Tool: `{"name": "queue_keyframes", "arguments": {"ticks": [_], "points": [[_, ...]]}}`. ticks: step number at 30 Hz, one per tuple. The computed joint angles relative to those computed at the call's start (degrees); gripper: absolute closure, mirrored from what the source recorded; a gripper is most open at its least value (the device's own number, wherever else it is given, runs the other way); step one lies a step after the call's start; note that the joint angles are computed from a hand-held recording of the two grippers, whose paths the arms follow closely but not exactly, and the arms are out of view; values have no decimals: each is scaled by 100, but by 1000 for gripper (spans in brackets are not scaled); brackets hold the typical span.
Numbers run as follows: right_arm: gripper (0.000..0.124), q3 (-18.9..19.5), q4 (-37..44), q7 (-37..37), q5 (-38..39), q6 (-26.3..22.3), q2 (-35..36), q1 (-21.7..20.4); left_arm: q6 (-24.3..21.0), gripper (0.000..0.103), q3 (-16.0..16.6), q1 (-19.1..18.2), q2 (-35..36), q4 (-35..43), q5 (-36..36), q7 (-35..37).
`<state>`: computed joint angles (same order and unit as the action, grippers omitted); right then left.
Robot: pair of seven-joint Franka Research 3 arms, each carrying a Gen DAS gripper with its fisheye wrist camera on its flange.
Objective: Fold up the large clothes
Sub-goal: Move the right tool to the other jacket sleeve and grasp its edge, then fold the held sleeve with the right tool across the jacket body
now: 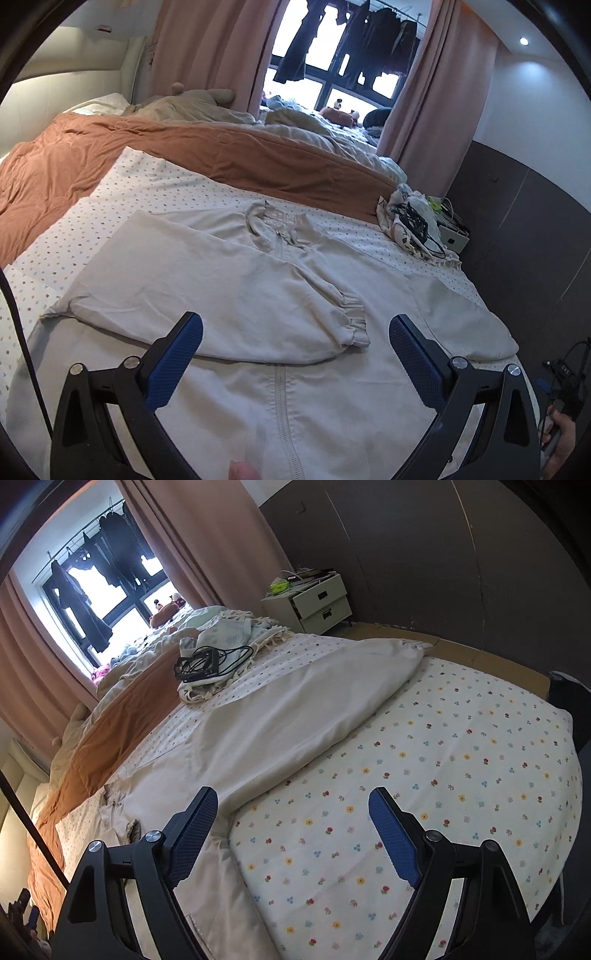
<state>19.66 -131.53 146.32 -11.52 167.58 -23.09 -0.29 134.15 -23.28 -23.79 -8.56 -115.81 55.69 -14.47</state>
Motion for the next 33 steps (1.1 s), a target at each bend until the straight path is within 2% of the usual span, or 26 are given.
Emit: {"name": "queue_keyframes", "arguments": {"ticks": [4,9,10,12,16,18,20,23,25,26,28,31,33], "points": [[65,-323,434,-351,121,241,774,149,508,0,97,-6,365,123,67,12],[84,-624,1130,-207,-161,223,1681,248,710,0,194,-54,381,-77,129,-66],[84,-673,1287,-104,-267,173,1855,277,744,0,221,-48,369,-123,34,1],[84,-783,1565,150,-471,79,2141,359,631,0,235,-32,336,-186,-86,79],[85,-1057,2073,349,-548,-100,2641,622,96,0,193,-27,308,-213,-133,12],[88,-1227,2297,522,-715,-166,2848,800,-18,0,197,-23,281,-250,-187,-49],[88,-1448,2493,743,-1042,-208,2997,1005,-23,0,208,-7,237,-322,-209,-143],[88,-1667,2661,669,-967,-100,3209,1181,39,0,212,31,144,-439,-219,-294],[101,-1784,2694,531,-795,-24,3280,1252,37,0,198,59,130,-446,-169,-343],[112,-1761,2723,283,-544,-39,3308,1232,7,0,185,62,118,-449,-159,-339],[119,-1740,2678,-134,-148,114,3283,1222,-60,0,171,68,122,-425,-167,-278],[121,-2166,2619,53,-761,231,3077,1630,-93,0,172,76,86,-432,-193,-257],[122,-2272,2637,71,-1054,220,2928,1778,89,0,203,111,20,-513,-205,-342]]}}
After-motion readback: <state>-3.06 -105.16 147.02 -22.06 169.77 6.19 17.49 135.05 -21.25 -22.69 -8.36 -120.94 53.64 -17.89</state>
